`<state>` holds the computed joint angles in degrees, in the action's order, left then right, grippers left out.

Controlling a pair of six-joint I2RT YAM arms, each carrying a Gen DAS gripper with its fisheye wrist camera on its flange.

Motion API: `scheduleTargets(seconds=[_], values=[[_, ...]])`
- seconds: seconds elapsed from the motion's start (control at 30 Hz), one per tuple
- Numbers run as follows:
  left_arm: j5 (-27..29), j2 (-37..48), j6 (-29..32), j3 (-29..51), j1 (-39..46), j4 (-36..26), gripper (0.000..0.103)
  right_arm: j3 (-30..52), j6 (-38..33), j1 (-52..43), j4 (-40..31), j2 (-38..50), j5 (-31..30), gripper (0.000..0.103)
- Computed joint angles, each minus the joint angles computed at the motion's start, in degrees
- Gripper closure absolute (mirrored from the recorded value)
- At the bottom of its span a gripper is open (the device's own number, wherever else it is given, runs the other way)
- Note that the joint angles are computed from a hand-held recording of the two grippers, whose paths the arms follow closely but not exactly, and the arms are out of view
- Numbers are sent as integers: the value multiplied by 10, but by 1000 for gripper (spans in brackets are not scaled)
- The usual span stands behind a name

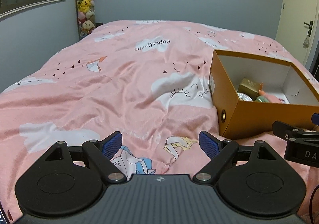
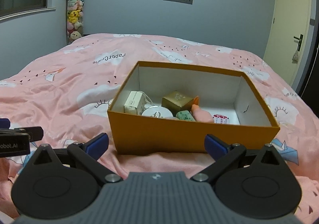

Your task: Organize rigid objects

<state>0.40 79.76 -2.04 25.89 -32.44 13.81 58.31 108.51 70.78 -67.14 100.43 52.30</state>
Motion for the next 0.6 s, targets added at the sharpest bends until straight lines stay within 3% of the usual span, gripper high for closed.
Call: scheduleTargets(seconds=[0.6], values=[[-8, 6, -2, 5, -3, -6, 2, -31, -3, -2, 44, -17, -6, 3]])
